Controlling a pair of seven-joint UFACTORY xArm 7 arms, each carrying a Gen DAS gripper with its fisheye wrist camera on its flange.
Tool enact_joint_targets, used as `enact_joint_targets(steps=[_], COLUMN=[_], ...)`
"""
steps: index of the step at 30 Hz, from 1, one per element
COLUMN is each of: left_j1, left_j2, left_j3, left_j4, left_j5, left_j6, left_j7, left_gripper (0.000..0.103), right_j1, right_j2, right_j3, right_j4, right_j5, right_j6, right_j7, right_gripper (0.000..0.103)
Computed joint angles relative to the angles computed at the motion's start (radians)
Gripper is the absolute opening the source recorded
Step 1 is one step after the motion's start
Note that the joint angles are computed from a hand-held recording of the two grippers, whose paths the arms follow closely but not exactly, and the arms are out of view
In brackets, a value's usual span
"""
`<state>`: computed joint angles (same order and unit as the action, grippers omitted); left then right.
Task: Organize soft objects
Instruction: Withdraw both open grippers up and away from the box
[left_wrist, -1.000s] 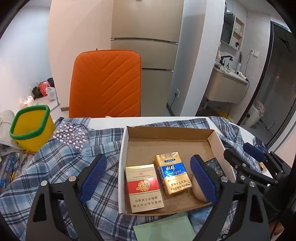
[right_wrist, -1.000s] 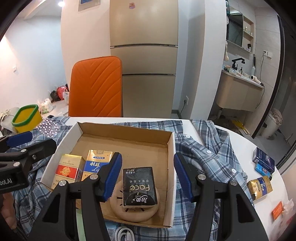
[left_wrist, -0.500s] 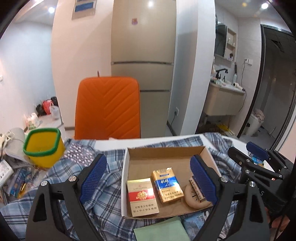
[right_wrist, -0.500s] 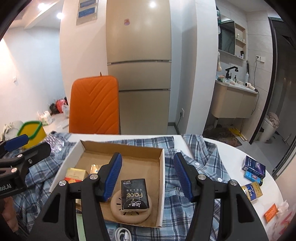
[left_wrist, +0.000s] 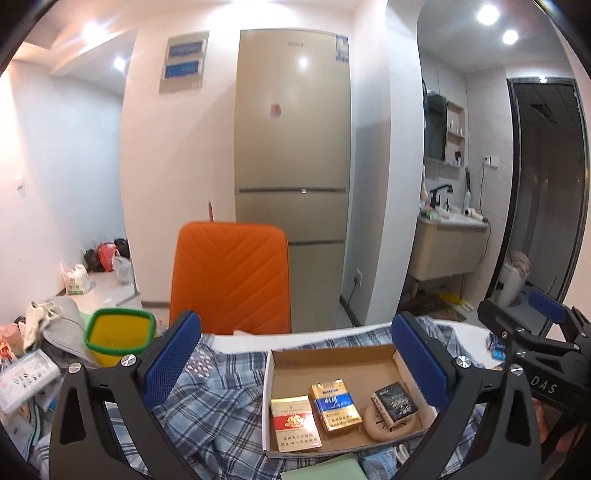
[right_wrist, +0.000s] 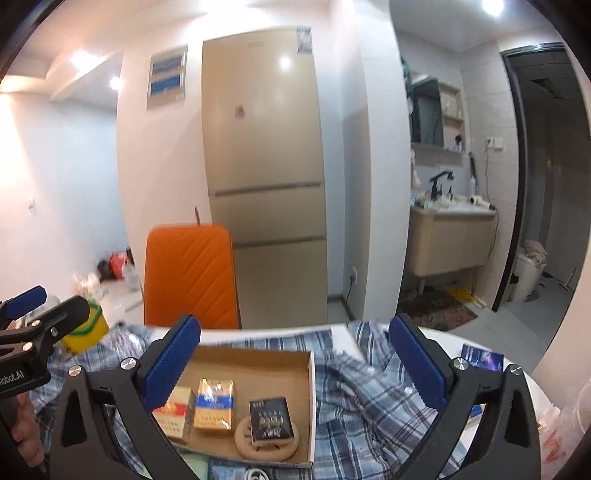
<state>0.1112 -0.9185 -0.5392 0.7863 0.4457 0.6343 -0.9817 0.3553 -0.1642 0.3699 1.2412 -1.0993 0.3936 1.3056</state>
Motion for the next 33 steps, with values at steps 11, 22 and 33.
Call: enact_joint_targets(steps=[11, 22, 33], left_j1=[-0.018, -0.004, -0.065], left_j2=[-0.087, -0.213, -0.309], left_j3=[-0.013, -0.027, -0.076], left_j4=[0.040, 0.020, -0.088], left_j5=[-0.031, -0.073, -0.134], left_j6=[0.026, 0.050, 0.073], left_j7=[0.013, 0.023, 0.009], left_gripper=[0.103, 0.103, 0.103], right_j1=[-0.077, -0.174, -0.266], right_j2=[-0.178, -0.333, -0.472], right_j3=[0.090, 0.147, 0.196], right_j4=[-0.055, -0.136, -0.272], right_j5=[-0.059, 0.032, 0.170], right_j6=[0.000, -0.073, -0.171], right_j7=[0.018, -0.034, -0.053], right_gripper=[0.103, 0.103, 0.103])
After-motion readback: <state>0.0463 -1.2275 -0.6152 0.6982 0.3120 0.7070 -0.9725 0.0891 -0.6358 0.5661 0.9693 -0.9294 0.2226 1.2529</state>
